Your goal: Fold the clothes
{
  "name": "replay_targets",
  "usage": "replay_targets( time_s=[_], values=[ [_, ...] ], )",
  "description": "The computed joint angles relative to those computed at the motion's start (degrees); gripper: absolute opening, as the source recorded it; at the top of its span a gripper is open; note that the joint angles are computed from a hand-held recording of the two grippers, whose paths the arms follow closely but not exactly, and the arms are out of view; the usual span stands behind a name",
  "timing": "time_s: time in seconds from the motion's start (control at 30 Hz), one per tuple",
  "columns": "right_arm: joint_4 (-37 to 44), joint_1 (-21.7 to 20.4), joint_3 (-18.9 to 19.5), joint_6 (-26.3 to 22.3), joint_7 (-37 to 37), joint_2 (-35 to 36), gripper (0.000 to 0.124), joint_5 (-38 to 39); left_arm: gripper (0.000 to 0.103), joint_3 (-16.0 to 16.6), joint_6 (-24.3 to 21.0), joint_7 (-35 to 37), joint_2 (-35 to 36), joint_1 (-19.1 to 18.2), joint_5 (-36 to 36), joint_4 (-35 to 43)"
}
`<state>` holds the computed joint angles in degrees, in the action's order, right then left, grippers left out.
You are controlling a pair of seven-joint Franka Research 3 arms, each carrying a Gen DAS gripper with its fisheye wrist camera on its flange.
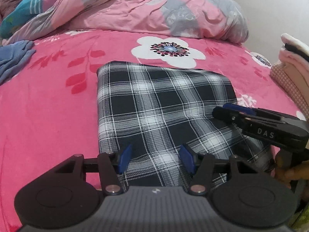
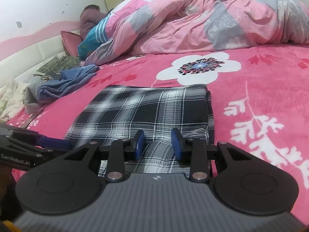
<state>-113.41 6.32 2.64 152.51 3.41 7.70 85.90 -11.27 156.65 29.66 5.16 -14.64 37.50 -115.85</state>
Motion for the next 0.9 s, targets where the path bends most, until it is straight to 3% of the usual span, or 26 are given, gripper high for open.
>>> replay_targets(
  time_s=[0.23,0.37,0.47,0.63,0.9],
  values=[
    [1.1,0.1,-0.3,-0.8,8.0,-0.5,0.031,-7.2,0.057,0.0,-0.2,0.2,0.0,0.0,-0.1,-0.2],
    [3.1,-0.3,-0.1,-1.2,6.5,-0.5,0.031,-6.1,0.059,-0.1,-0.7,0.4,0.3,-0.1,-0.3,0.4],
    [5.7,0.1,0.1,1.2,7.0,1.2,0.031,-8.2,0.059,-0.1,-1.1,0.9,0.5,-0.2,-0.6,0.7],
    [9.4,-0.1,0.6,2.1,14.1,6.2,0.031,-18.4,0.06,-0.3,-1.9,3.2,0.9,-0.1,-3.0,1.5],
    [14.2,-1.5,2.5,2.7,19.1,8.1,0.031,-24.4,0.061,-0.4,-4.5,6.1,1.6,-0.4,-5.5,3.2]
  ],
)
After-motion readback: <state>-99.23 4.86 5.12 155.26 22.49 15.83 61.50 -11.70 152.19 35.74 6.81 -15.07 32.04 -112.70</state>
